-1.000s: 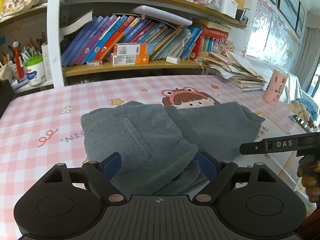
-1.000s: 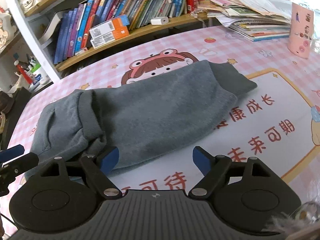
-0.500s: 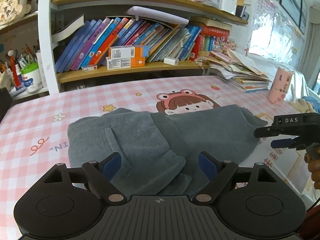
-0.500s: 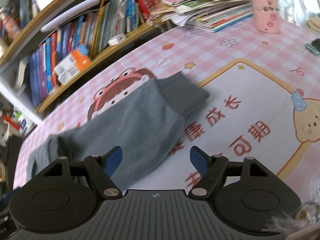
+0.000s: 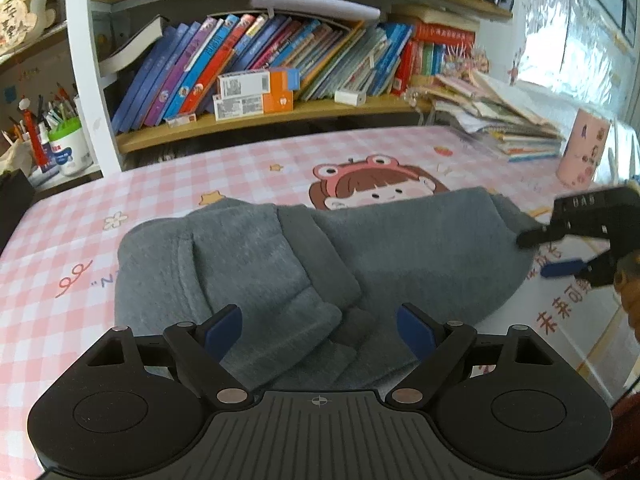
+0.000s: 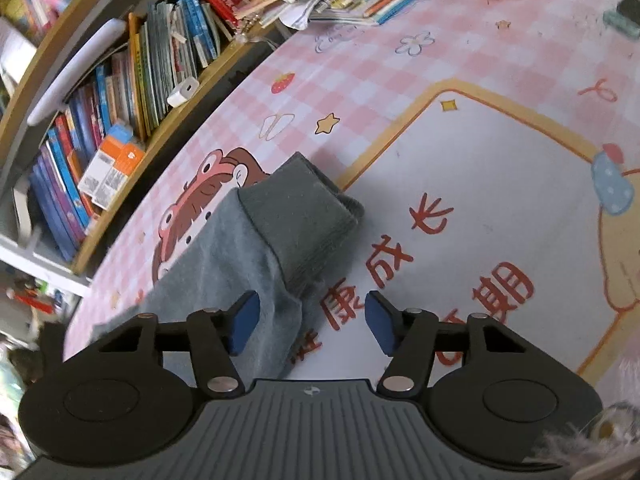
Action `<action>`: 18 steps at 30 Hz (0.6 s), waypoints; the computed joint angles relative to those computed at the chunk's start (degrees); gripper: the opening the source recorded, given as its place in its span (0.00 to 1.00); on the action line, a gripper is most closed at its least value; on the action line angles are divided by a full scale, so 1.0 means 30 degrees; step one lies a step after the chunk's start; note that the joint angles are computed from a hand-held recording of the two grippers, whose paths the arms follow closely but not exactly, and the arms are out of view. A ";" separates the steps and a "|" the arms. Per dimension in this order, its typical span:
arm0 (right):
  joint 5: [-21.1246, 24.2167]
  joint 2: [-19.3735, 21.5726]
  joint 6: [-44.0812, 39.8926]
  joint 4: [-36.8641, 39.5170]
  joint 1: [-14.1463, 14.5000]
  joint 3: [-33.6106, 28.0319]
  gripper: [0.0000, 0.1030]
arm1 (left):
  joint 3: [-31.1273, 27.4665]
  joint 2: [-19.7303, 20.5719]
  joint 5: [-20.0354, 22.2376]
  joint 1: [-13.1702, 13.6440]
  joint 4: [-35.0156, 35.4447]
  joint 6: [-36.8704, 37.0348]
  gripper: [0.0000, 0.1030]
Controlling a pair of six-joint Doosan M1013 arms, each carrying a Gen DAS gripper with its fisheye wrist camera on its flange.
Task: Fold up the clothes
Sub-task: 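Grasp the other grey sock on the mat with the right tool, then lift the sock with the right tool and lay it on the sweatpants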
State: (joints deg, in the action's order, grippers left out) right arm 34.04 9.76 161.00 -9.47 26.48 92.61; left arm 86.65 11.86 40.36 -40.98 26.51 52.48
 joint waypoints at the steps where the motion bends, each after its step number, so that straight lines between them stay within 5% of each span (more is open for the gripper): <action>1: -0.0176 0.0032 -0.0223 0.0461 -0.0128 0.0003 0.47 | -0.0090 0.0045 0.0203 -0.0079 0.0084 0.0036 0.85; 6: -0.0817 0.0243 -0.1792 0.1668 -0.0462 -0.0102 0.21 | -0.0461 0.0225 0.1065 -0.0428 0.0843 -0.0263 0.85; 11: -0.2450 0.0142 -0.3742 0.0813 -0.0307 -0.0058 0.16 | -0.0690 0.0346 0.1577 -0.0643 0.1653 -0.1351 0.85; 13: -0.5127 -0.0281 -0.5249 0.0463 -0.0215 0.0504 0.16 | -0.0795 0.0406 0.1705 -0.0685 0.1778 -0.1559 0.85; 15: -0.6117 -0.0435 -0.6830 0.1150 -0.0206 0.0676 0.16 | -0.0905 0.0484 0.1791 -0.0739 0.1772 -0.1496 0.85; 18: -0.4059 -0.0070 -0.6723 0.1817 -0.0369 0.0197 0.16 | -0.0983 0.0553 0.1877 -0.0813 0.1746 -0.1386 0.85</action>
State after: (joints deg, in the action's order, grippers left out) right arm 21.86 9.55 140.83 -4.02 25.37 93.20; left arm 83.70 13.52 45.99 -43.42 31.75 48.33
